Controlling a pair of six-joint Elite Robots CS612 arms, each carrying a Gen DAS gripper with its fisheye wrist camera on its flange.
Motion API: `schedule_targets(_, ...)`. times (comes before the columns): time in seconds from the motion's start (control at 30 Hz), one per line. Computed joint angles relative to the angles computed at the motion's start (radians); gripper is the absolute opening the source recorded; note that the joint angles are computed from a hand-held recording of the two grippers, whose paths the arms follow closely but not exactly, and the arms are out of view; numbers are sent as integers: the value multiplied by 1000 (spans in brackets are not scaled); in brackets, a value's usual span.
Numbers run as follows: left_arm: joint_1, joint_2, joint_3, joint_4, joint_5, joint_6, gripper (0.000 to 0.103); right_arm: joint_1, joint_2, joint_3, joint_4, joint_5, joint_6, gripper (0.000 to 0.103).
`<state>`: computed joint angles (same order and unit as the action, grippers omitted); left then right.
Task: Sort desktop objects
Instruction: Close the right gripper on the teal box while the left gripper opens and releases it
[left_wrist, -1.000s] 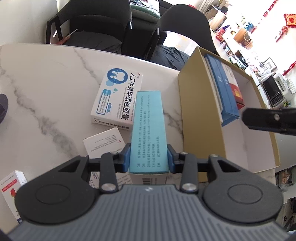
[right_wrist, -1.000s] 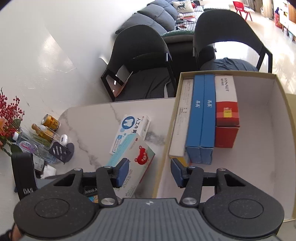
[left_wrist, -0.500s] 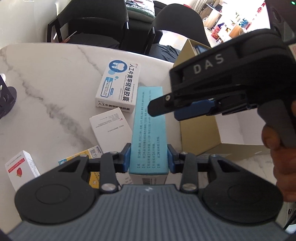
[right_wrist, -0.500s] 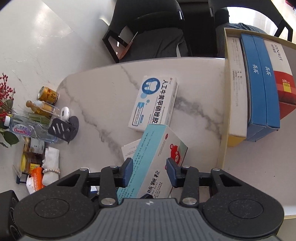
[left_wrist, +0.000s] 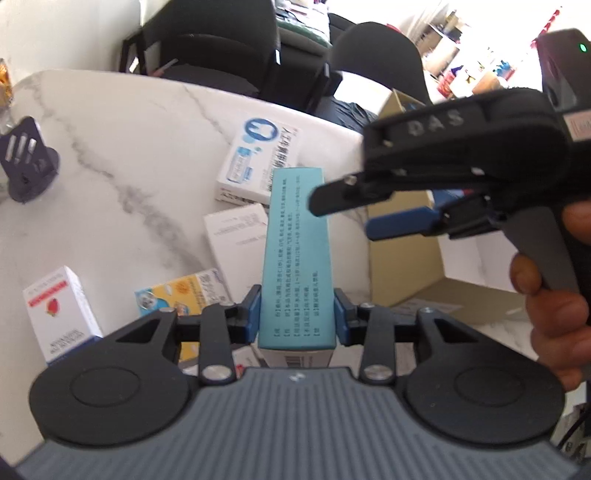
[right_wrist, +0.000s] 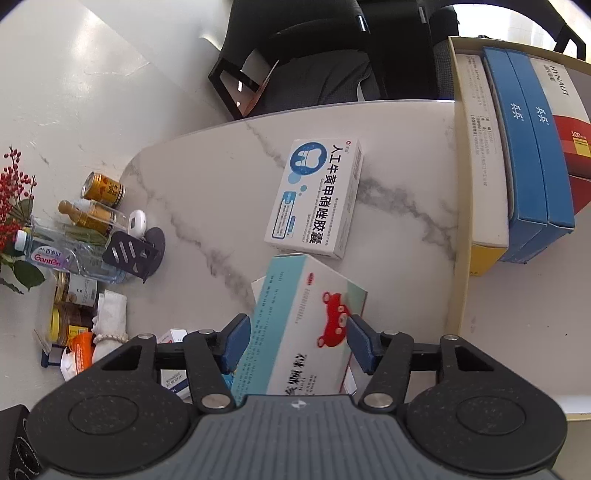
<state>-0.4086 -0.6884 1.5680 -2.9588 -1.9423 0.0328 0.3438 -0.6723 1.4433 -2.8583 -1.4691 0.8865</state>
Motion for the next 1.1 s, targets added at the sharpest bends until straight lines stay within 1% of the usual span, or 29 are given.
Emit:
schedule_targets(0.1,0,5,-1,-22,31,2,36,-2,3,-2,-14,25,-17,64)
schedule_targets(0.13,-2,7,-5,-3,37,18,36,-1,4,-6,-10,32,-31,67)
schedule_targets(0.17,-4,8,-7,15,39,23,36,0,6,-11,-4,39,-46,68)
schedule_targets(0.23,-7,9,-2,22,22,17,40,3,11,-22,14,47,-73,68)
schedule_targets(0.3,-6,5,8,19,-10,11,49,6,15,-34,34,47,-97,69)
schedule_targets(0.33,-6,4,12,17,-18,6,55,7,17,-40,42,45,-104,71)
schedule_targets(0.37,-7,3,13,15,-28,2,57,8,19,-45,46,45,-109,73)
schedule_targets(0.43,-5,4,13,20,-38,-11,66,10,23,-50,54,48,-129,75)
schedule_targets(0.47,-4,3,12,26,-35,-15,70,12,25,-54,67,42,-134,75)
schedule_targets(0.53,0,2,13,27,-28,-21,85,14,26,-57,76,39,-136,75)
schedule_targets(0.6,6,1,11,34,-29,-15,91,16,28,-59,81,40,-139,75)
schedule_targets(0.67,14,3,8,51,-32,-22,93,18,32,-65,87,44,-149,75)
schedule_targets(0.77,25,7,1,83,-44,-41,93,23,41,-77,100,44,-164,74)
schedule_targets(1.0,39,7,-1,104,-51,-64,96,32,50,-90,118,29,-176,72)
schedule_targets(1.1,37,4,-6,115,-41,-52,97,34,54,-96,126,14,-153,63)
